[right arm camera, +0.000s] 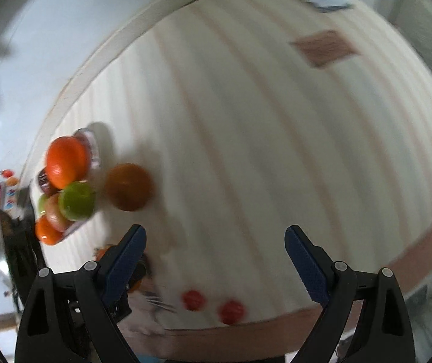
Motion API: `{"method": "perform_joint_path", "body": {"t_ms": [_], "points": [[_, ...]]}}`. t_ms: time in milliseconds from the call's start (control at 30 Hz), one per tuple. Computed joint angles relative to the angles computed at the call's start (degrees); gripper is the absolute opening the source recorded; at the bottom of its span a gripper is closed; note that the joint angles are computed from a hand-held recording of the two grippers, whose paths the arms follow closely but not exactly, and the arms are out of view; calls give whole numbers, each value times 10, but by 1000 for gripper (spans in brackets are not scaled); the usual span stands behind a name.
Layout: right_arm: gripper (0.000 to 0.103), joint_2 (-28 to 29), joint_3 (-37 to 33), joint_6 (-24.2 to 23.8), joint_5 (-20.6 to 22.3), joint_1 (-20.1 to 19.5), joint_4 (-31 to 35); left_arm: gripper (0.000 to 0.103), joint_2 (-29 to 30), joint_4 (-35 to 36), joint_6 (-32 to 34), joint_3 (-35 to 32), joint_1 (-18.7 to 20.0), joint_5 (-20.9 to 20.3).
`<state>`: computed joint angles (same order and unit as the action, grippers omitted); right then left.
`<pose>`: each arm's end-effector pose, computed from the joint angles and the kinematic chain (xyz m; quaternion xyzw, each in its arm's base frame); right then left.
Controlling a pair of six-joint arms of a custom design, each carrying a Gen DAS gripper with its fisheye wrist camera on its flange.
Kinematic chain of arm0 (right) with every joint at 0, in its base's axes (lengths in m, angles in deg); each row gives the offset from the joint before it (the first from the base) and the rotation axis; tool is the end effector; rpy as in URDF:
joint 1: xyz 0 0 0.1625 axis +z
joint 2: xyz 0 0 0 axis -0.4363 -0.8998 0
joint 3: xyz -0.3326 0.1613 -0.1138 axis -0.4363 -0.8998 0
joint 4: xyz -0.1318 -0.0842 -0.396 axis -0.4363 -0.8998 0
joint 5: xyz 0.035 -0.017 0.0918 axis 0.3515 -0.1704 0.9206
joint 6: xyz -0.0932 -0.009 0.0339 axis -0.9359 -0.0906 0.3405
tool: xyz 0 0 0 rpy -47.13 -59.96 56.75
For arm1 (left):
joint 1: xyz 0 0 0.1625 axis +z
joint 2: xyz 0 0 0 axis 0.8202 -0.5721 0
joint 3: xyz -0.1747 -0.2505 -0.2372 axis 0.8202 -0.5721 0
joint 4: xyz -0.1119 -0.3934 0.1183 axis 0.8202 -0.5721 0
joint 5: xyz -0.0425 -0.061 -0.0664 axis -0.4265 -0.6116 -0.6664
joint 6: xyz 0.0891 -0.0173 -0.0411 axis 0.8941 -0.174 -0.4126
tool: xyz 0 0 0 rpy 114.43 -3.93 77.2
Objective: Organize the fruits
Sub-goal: 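Grasp the loose tangerine with the left tool while the right tool grasps the brown-orange fruit, then carry the tangerine with the left tool while the right tool carries the brown-orange fruit to the plate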
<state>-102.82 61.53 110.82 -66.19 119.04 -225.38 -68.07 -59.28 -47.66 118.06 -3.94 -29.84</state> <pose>0.0995 -0.4677 0.2631 -0.4609 -0.8150 0.2939 0.1922 -0.3064 -0.6642 0.0084 0.3685 0.8610 0.1826 0.2991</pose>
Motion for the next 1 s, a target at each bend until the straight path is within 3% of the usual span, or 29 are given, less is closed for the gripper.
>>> {"method": "perform_joint_path", "body": {"t_ms": [167,267,333,400,500,733,867,1000], "points": [[95,82,-56,-79,76,-38,-79,63,-2,25,-34,-42,31,45],[87,126,-91,-101,102,-54,-95,63,15,55,-71,-84,53,51],[68,150,-112,-113,109,-63,-95,64,22,65,-85,-104,63,42],[60,163,-114,-122,118,-67,-120,64,29,72,-86,-124,70,35],[60,174,-133,-129,84,-50,-85,64,32,67,-82,-134,74,36],[60,195,-157,-139,76,-33,-48,63,23,42,-61,-126,61,36],[60,194,-157,-133,81,-26,-70,63,23,51,-50,-162,55,8],[60,192,-166,-139,83,-12,-96,63,57,79,-39,-267,48,-27]]}}
